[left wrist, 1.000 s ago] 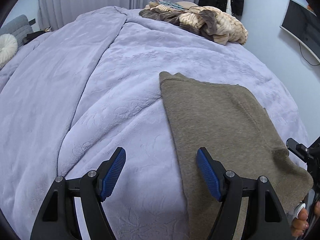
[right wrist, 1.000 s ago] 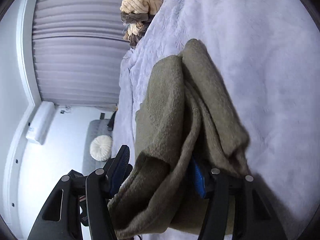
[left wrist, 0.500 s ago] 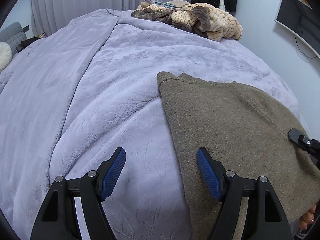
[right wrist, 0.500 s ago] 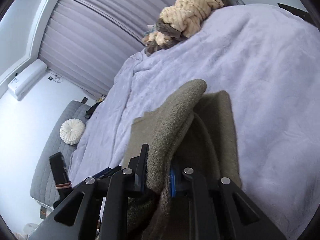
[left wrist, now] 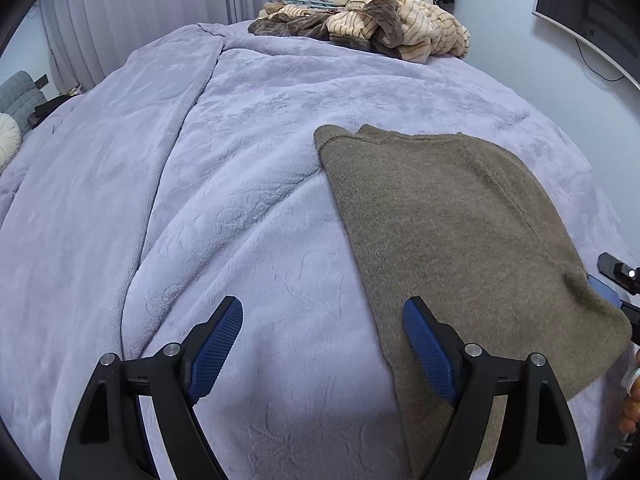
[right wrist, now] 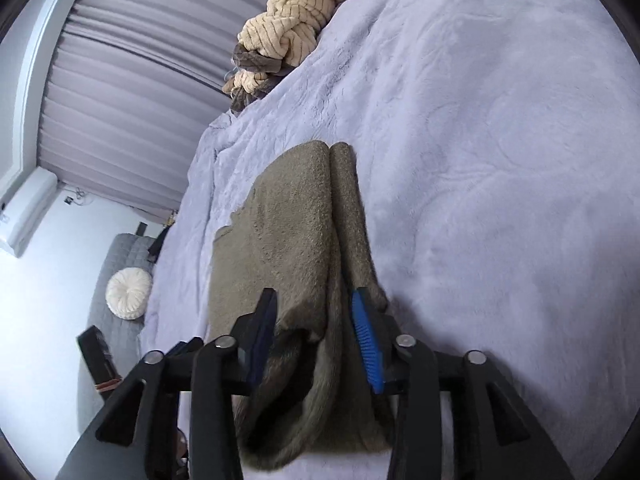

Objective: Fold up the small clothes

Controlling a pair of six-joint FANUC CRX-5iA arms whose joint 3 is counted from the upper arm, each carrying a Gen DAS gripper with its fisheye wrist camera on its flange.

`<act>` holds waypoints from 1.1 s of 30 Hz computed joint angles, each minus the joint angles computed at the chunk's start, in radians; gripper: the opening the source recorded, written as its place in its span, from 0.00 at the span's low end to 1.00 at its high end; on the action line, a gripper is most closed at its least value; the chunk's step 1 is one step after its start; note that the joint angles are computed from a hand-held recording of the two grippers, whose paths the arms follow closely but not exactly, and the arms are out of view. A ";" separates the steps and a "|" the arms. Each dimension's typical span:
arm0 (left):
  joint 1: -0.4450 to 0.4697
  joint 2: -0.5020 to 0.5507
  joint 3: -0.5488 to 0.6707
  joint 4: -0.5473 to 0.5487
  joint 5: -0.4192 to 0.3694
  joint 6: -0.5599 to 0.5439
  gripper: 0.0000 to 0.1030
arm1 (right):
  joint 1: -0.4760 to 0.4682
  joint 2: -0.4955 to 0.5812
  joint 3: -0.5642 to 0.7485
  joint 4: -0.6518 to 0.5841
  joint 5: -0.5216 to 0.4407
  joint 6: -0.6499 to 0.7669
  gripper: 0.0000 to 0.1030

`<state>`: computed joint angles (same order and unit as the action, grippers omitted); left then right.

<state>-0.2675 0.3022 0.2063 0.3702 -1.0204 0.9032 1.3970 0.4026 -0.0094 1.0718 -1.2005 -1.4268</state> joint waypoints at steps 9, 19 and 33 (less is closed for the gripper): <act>0.020 -0.041 -0.049 0.022 -0.052 -0.002 0.81 | 0.037 0.055 0.119 -0.031 0.001 0.167 0.61; -0.035 -0.094 -0.119 -0.045 -0.012 -0.073 0.81 | 0.056 0.137 0.266 -0.138 -0.152 0.250 0.12; -0.040 -0.128 -0.180 -0.069 0.035 -0.084 0.82 | 0.095 0.183 0.413 -0.266 -0.365 0.282 0.28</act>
